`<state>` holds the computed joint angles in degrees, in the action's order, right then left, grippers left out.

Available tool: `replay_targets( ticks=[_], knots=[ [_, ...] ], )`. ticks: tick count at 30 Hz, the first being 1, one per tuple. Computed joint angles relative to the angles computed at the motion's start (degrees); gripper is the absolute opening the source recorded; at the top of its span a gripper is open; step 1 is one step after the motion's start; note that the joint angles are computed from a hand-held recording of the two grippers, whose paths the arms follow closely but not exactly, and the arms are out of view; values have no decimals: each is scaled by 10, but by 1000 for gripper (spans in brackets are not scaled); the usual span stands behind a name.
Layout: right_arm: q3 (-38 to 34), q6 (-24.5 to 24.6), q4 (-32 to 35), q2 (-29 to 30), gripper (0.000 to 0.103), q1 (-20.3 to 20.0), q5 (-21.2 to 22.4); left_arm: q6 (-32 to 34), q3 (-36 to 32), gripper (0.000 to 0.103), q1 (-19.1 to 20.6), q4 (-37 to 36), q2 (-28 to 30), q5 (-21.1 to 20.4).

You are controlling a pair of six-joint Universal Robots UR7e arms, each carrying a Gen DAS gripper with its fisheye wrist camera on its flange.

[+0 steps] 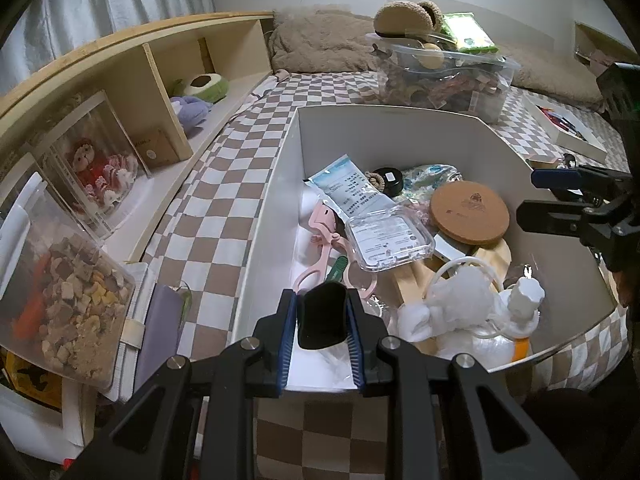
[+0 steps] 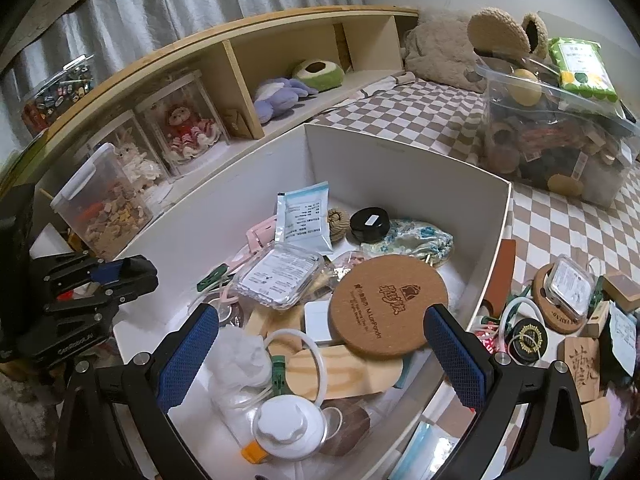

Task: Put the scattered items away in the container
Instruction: 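Withdraw both grippers from the box back over the bedspread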

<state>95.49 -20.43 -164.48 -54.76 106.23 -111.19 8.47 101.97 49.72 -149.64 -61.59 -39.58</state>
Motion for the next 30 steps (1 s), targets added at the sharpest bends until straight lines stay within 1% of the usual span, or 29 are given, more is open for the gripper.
replay_targets(
  ticks=[5, 16, 18, 20, 25, 30],
  knots=[
    [1, 0, 1, -1, 102, 0, -1, -2, 2, 24, -2, -7, -1, 18],
    [5, -3, 2, -5, 102, 2, 0, 2, 2, 24, -2, -13, -2, 25],
    [4, -1, 3, -5, 102, 2, 2, -1, 1, 27, -2, -13, -2, 23],
    [4, -2, 2, -5, 102, 3, 0, 7, 3, 40, -5, -23, 0, 27],
    [5, -9, 4, -5, 102, 5, -3, 16, 8, 40, -10, -33, 1, 35],
    [5, -9, 6, -5, 102, 6, -2, 16, 8, 40, -10, -36, 1, 34]
  ],
)
